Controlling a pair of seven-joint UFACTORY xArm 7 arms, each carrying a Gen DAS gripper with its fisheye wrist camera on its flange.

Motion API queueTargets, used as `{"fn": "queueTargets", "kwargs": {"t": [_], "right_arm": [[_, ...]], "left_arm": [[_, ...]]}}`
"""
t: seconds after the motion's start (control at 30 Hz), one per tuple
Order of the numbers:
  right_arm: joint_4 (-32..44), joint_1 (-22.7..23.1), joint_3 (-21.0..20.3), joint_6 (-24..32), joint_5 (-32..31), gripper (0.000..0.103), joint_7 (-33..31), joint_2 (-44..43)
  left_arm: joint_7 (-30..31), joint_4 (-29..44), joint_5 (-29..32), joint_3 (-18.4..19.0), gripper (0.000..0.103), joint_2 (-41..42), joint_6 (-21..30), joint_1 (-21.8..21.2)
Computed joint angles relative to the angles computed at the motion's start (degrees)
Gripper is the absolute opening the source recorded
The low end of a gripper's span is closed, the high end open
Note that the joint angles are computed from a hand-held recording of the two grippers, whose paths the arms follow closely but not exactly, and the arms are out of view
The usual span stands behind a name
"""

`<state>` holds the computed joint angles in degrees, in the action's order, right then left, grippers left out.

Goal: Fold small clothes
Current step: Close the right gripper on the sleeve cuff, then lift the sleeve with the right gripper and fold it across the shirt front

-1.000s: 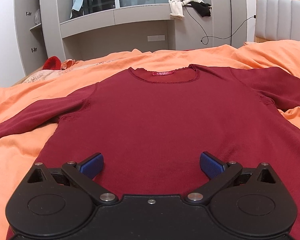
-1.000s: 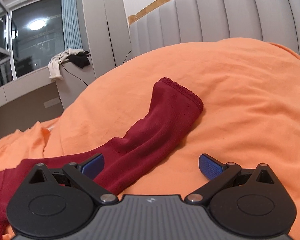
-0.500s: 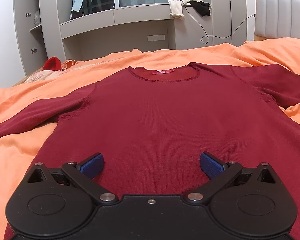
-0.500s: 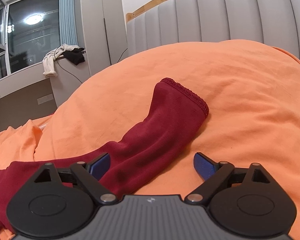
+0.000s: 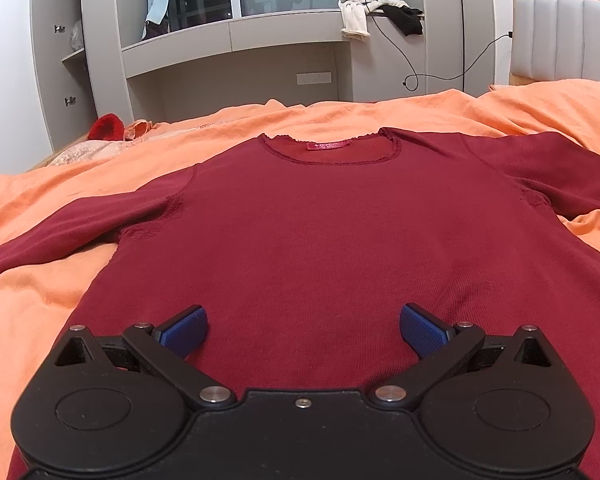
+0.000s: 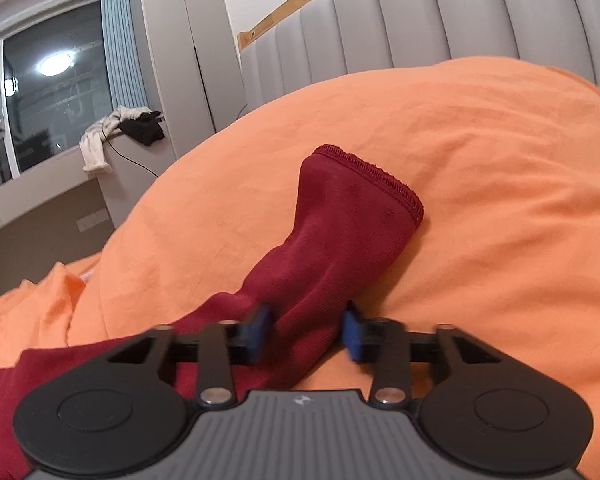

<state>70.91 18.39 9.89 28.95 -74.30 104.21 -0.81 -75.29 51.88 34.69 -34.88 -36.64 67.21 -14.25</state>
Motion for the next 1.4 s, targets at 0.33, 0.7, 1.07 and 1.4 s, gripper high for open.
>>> {"fn": "queueTargets", "kwargs": {"t": [0.33,0.7,1.07,1.4], "right_arm": [[1.1,1.1,1.1,1.7,-6.3,0.01,6.6,-0.3],[8.4,6.4,3.4,2.6,-17.2,0.009,7.9,2.1],[27.1,20.8,6.3,-0.2,-14.7,0.009,-29.7,16.0],[37.6,29.9,9.5,1.2,3.3,0.009,-72.4,30.8]], "left_arm": [[-0.2,-0.8,-1.1,0.7,0.102,-1.1,-0.8,-0.1],[-0.8,-0.4,-1.8,0.4,0.102,-2.0,-0.1,0.3],[-2.1,-0.1,-2.4,1.4,0.102,-7.6,1.2,4.7],[-4.0,-2.5,-6.0,3.9,0.102,-14.2,2.1,9.3]]}}
